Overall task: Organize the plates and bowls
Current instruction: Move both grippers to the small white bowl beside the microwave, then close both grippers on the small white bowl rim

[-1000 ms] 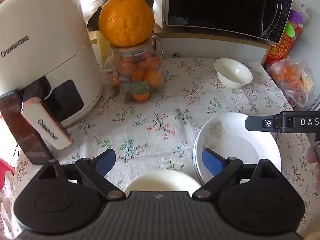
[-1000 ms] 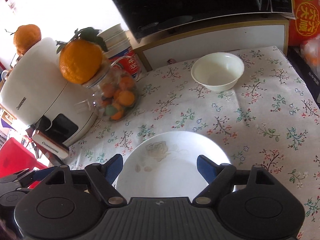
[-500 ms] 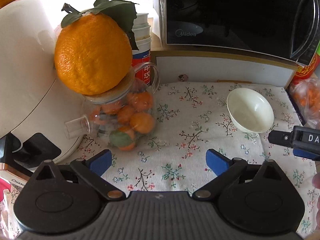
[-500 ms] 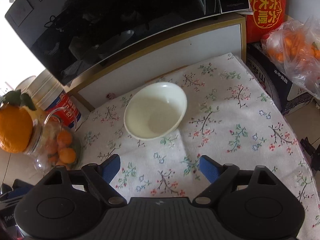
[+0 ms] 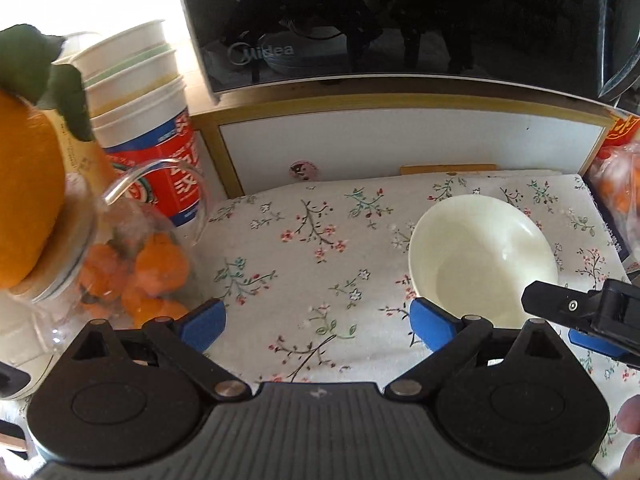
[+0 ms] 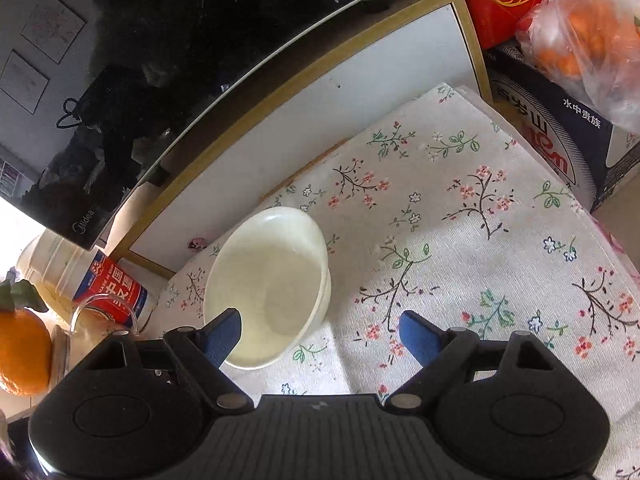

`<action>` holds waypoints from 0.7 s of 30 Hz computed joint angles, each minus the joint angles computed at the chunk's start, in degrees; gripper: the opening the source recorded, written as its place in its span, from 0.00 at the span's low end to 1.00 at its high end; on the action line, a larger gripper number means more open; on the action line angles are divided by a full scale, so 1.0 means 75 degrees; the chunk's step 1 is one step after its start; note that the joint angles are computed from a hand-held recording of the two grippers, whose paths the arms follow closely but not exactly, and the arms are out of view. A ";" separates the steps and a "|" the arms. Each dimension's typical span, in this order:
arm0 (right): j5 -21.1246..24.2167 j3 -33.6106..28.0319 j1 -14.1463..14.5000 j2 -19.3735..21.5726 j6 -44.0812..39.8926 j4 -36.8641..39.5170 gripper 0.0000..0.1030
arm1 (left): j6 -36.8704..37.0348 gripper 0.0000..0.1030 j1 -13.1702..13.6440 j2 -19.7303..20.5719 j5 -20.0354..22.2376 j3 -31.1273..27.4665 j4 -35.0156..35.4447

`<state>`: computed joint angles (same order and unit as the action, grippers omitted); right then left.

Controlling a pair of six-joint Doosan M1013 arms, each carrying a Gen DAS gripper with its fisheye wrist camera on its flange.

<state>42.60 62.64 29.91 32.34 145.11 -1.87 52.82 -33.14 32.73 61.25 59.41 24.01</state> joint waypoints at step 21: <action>-0.0942 0.0263 -0.0061 0.0059 0.0140 0.0318 0.09 | 0.0761 0.11 0.0136 0.0347 -0.0451 -0.0439 -0.1365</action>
